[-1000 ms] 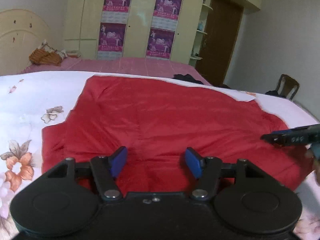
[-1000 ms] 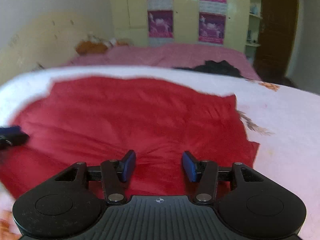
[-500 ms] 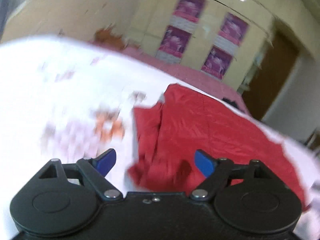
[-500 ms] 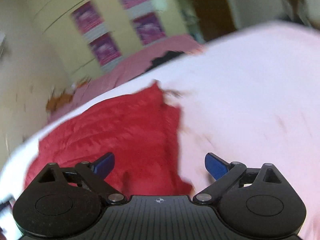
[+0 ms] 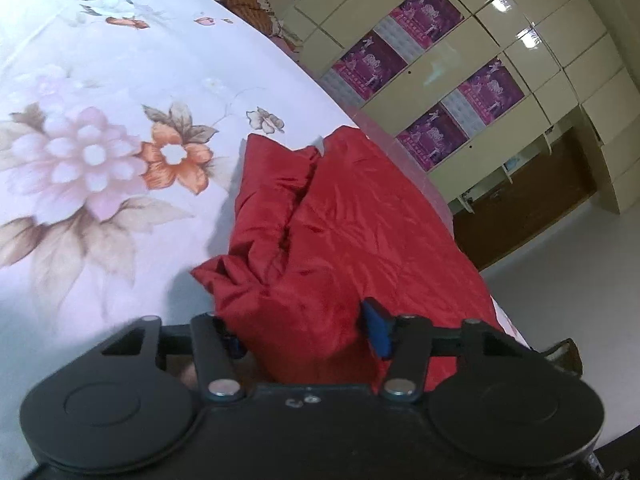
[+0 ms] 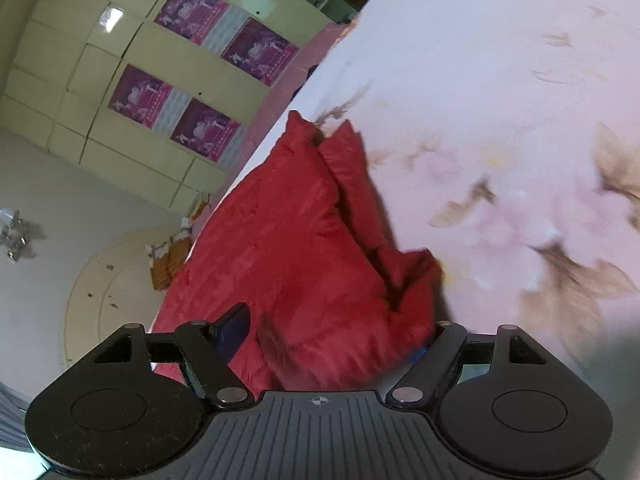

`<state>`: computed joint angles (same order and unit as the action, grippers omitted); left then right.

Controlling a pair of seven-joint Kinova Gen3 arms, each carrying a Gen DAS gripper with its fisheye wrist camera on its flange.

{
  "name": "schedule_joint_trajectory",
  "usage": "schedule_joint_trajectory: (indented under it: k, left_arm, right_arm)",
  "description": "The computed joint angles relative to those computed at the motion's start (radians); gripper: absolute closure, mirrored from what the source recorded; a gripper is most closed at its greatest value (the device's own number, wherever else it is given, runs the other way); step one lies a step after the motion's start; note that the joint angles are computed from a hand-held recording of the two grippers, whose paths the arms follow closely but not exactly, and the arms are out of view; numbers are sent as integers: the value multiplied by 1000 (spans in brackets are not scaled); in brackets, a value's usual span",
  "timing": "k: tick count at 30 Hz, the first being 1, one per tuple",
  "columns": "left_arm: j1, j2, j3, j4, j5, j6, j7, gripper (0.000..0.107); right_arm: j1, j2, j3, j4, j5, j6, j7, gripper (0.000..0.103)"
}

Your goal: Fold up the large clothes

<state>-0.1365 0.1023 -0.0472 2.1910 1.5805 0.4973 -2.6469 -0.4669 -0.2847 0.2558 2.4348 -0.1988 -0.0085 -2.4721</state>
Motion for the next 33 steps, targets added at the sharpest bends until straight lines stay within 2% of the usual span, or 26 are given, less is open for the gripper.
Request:
schedule_joint_trajectory:
  k: [1, 2, 4, 5, 7, 10, 15, 17, 19, 21, 26, 30, 33]
  left_arm:
    - [7, 9, 5, -13, -10, -13, 4, 61]
    - [14, 10, 10, -25, -37, -27, 15, 67]
    - [11, -6, 14, -34, -115, -22, 72, 75]
    - [12, -12, 19, -36, -137, -28, 87, 79]
    - [11, -33, 23, -28, -154, -30, 92, 83]
    - [12, -70, 23, -14, -205, -10, 131, 86]
    - [38, -161, 26, 33, -306, 19, 245, 86]
    - [56, -210, 19, 72, -320, 31, 271, 86]
    - [79, -272, 18, 122, -345, 31, 311, 86]
    - [103, -320, 13, 158, -366, 33, 358, 86]
    - [149, -449, -6, 246, -441, 36, 465, 86]
    - [151, -583, -10, 290, -586, 71, 617, 86]
    - [136, -684, -12, 309, -701, 125, 735, 86]
  right_arm:
    - [-8, 13, 10, -8, 2, -2, 5, 36]
    - [-35, 28, 40, -23, 12, 13, 13, 70]
    - [-108, 30, 107, -23, 21, 8, 30, 79]
    - [-118, 20, 117, -24, 25, 18, 60, 82]
    - [-80, 3, 83, -33, -5, 44, 135, 85]
    - [59, -44, -33, -40, -97, 101, 257, 87]
    - [290, -132, -149, -67, -257, 304, 460, 87]
    - [380, -195, -171, -61, -306, 386, 542, 87]
    - [443, -264, -177, -56, -307, 467, 581, 87]
    - [469, -347, -173, -51, -244, 548, 555, 87]
    - [427, -578, -135, -34, -63, 752, 364, 87]
    - [351, -747, -161, -57, 56, 914, 211, 87]
    - [361, -810, -154, -95, 50, 1036, 207, 87]
